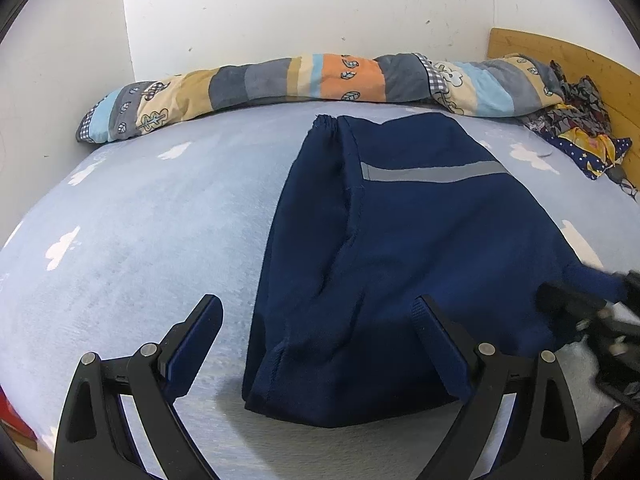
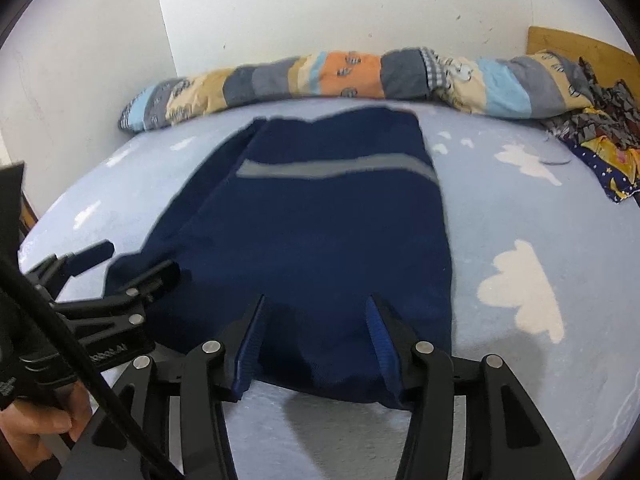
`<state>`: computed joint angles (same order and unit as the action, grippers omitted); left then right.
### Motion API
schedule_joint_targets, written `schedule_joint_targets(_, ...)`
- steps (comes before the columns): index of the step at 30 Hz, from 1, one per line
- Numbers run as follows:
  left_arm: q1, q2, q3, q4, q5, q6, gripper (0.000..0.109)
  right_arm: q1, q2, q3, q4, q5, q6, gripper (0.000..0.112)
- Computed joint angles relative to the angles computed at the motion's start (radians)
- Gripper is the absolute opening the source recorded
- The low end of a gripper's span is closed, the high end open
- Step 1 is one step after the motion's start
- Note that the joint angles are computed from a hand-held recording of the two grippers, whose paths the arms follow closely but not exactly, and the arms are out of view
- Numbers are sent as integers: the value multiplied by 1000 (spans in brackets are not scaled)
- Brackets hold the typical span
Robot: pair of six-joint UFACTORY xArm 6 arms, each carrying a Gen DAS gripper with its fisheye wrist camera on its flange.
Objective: Fold large clothes
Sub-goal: 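Open both grippers and pull them back from the jacket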
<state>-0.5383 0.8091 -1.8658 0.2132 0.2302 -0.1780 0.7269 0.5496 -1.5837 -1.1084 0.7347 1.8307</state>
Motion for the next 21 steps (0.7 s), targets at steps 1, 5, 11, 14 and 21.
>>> schedule_joint_targets(1,0,-1,2,-1,-1,-1,95,9,-14,11,-57,7,45,55)
schedule_joint_targets(5,0,-3,4,0,-1,-4,95,23,-14,6,-48,42,24,56)
schedule_joint_targets(11,4,-8,15,37,-22,-28,95,-8,-8,21,20,-33,7,59)
schedule_joint_targets(14,4,-7,13,33,-23,-24,95,0,4,4,30,-11,-21,61)
schedule_joint_targets(21,6,-9,17,41,-31,-25,95,5,10,-5,34,3,-30,61)
